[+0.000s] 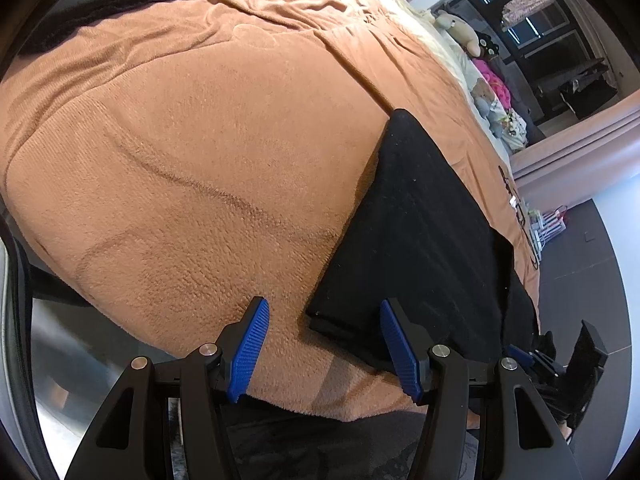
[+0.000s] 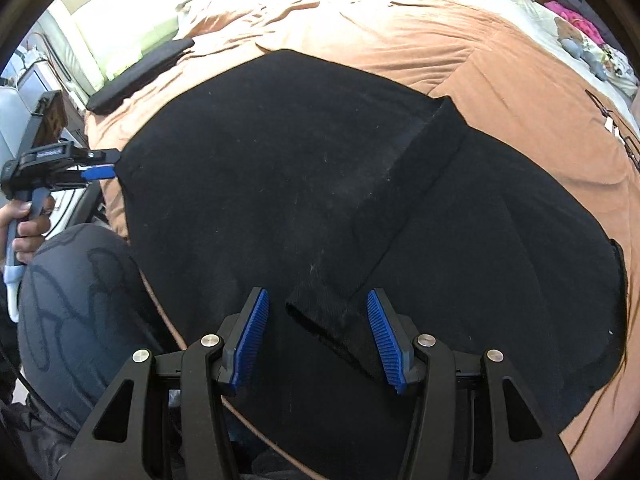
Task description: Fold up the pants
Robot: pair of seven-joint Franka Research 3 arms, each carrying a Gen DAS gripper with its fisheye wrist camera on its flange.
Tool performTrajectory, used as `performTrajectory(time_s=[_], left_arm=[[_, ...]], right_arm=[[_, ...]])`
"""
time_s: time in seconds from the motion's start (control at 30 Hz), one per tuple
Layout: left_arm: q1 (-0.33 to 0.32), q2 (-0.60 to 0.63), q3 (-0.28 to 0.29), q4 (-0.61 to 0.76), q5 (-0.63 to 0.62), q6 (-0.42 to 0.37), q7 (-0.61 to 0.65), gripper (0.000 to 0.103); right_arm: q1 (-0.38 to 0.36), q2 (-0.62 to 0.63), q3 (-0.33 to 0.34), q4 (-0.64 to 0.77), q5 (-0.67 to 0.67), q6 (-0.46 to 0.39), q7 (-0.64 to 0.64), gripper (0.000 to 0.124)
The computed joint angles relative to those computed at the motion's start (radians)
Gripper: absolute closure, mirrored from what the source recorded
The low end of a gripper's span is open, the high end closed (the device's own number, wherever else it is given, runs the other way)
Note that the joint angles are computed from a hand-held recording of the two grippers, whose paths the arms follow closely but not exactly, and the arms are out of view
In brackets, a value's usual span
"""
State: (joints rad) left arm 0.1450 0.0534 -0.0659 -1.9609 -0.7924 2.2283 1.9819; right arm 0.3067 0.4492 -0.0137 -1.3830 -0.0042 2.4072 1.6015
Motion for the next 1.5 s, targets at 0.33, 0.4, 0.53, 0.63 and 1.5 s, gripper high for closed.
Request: performTrajectory(time_s=[0.33, 0.4, 0.53, 0.63, 1.5], left_arm=[[0.0, 0.0, -0.001, -0.002, 0.002, 0.006, 0.004, 0.043], [-0.001, -0.002, -0.001, -0.003, 0.003, 0.007, 0.003, 0.043], [-0.003, -0.005, -0.001, -0.004, 0.006, 0.009, -0.001, 0.043], [-0.005, -0.009, 0.0, -0.005, 0.009, 0.012, -0.005, 0.043], [0.003, 0.017, -0.004, 0.025, -0.004, 0.014, -0.003, 0.043]], right_arm=[[0.036, 0.038, -0.032, 0.027, -0.1, 0.019, 0.102, 0.106], [0.025, 0.015, -0.027, 0.001, -0.083, 0.044, 0.099, 0.111], [0.024, -0.041, -0.043, -0.062, -0.099, 0.112, 0.145, 0.114], [0.021, -0.094, -0.056, -0.119, -0.123, 0.168, 0.188, 0.114], [-0.07, -0.235, -0.092, -0.18, -0.524, 0.013, 0.708, 0.112]])
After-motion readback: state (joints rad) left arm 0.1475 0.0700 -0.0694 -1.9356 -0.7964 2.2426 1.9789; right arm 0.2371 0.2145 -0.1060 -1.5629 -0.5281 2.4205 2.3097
